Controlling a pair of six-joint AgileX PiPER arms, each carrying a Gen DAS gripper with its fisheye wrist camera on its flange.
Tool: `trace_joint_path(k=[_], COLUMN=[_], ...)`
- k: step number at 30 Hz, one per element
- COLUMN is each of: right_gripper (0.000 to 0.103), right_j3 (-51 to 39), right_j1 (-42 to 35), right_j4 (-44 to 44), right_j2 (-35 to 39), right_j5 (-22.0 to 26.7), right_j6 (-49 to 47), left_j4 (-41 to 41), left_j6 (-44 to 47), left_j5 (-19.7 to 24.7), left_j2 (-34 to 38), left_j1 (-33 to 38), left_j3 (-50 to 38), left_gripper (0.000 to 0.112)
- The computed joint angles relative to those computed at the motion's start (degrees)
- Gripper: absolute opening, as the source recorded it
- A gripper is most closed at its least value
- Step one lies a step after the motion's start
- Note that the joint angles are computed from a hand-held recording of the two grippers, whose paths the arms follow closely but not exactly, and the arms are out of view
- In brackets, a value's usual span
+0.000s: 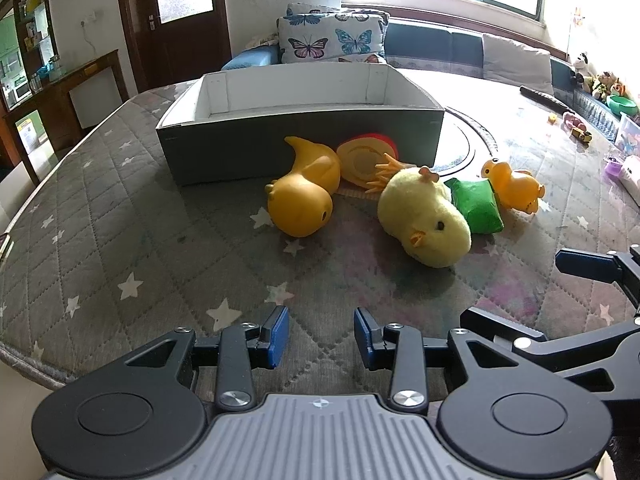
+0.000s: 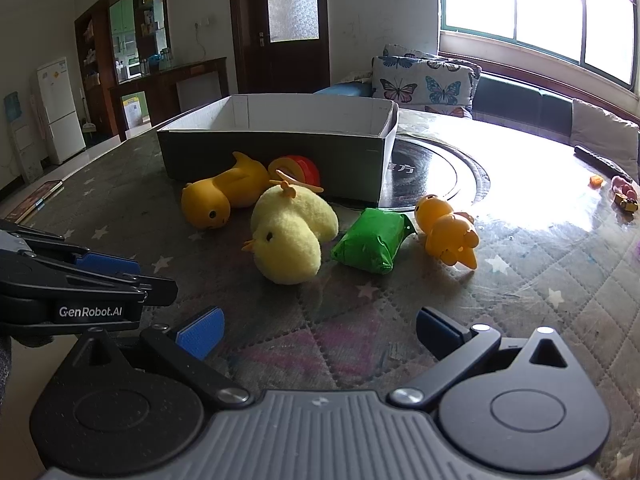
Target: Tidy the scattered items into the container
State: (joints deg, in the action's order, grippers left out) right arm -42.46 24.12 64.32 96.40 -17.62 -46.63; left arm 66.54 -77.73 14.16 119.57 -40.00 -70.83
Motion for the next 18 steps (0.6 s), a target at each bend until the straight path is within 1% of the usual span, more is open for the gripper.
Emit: trace_joint_path(k=[8,18], right_gripper=[0.103,0.103], right_j3=[-1.1,-2.8], right_j1=[-1.3,-2.9], right_j4=[0.1,0.5], right_j2=[0.4,1.4], right_j5=[1.2,2.7], right_j6=[-0.5,-1.9], left_j4=[-5.3,-14.1], left_j6=[5.8,14.9], left_j5=[0.1,0.8], left_j2=[0.9,2.4], left_j1=[0.3,0.8], left_j3=[-1.9,-5.3], left_gripper=[0.038,0.038])
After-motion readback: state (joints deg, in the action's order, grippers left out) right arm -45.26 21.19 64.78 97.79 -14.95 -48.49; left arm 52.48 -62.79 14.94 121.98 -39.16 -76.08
